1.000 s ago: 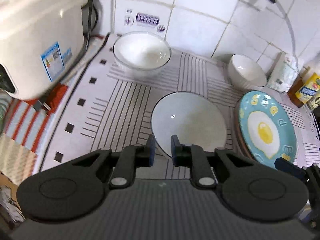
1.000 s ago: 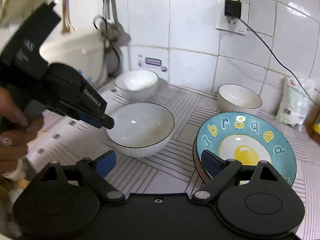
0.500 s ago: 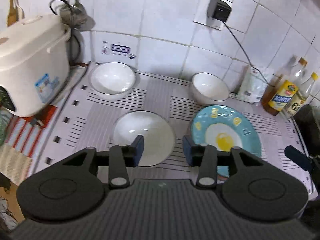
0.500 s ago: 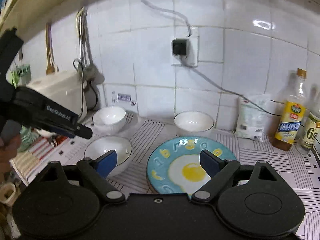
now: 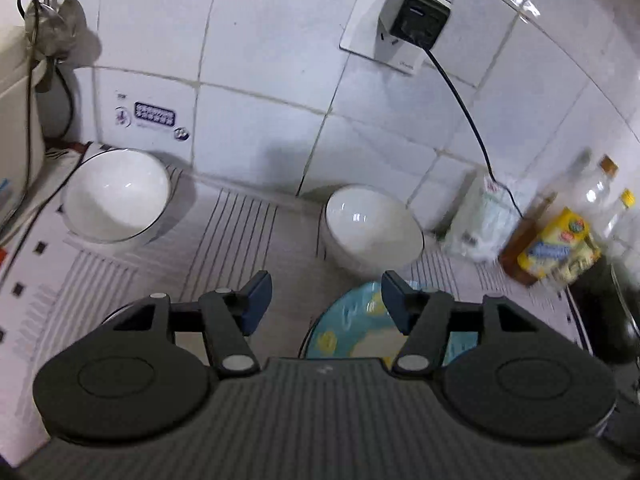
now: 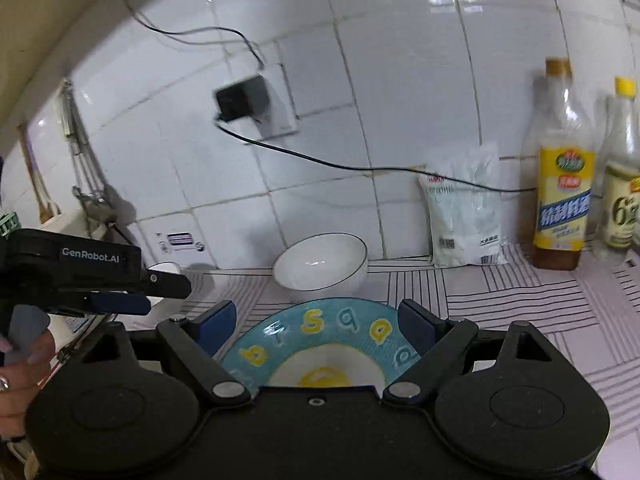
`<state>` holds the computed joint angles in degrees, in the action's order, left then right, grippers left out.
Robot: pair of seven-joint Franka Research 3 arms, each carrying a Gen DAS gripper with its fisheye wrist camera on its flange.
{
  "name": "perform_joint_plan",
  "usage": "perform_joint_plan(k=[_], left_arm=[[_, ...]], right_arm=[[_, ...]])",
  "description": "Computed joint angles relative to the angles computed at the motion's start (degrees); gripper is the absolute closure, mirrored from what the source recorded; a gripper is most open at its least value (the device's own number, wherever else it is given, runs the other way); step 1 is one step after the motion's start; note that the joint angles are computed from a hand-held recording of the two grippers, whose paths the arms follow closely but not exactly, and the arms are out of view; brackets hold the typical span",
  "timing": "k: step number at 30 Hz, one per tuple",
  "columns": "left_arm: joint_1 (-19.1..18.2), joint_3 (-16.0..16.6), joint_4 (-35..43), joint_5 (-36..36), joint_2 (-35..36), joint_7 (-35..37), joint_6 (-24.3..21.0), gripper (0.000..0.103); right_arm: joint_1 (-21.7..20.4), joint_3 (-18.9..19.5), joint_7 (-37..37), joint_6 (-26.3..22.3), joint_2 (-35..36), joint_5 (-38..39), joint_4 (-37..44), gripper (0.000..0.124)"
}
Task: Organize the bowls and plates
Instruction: 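Move both grippers to the white bowl by the wall and grip its rim, then lift the white bowl and carry it toward the other white bowl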
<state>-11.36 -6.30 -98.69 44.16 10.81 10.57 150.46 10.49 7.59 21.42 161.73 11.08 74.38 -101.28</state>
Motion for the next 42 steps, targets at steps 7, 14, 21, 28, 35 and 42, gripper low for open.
perform_joint_plan(k=[7,14,21,28,35,42], left_arm=[[-0.11,0.97,12.56,-4.72,11.63,2.14,-2.71,0.043],[-0.66,2.80,21.86,-11.85,20.17,5.11,-3.18,0.045],[-0.27,3.57,29.24,-18.30,26.27,7.24,-5.53,0.056],[0.08,3.76,29.18,-20.71,27.52,8.66,-1.20,0.087],[-0.81,4.64,33.65,-20.84,30.05,9.91,-4.35,0.090],[0.45,2.87,33.31,-24.28,29.04,12.09,-5.70,0.092]], right_arm=[[-0.65,1.26,8.67,0.63,8.80,-6.16,9.33,0.033],[0.48,0.03,26.77,-1.58,18.61,-21.04,21.61,0.038],[1.39,-1.14,45.50,-7.55,28.26,-31.61,34.30,0.057],[0.81,-0.03,55.41,-12.00,35.11,-40.45,44.08,0.080],[0.30,1.62,57.86,-14.77,38.42,-44.15,48.97,0.082],[0.93,1.81,58.27,-14.38,38.91,-45.76,49.28,0.096]])
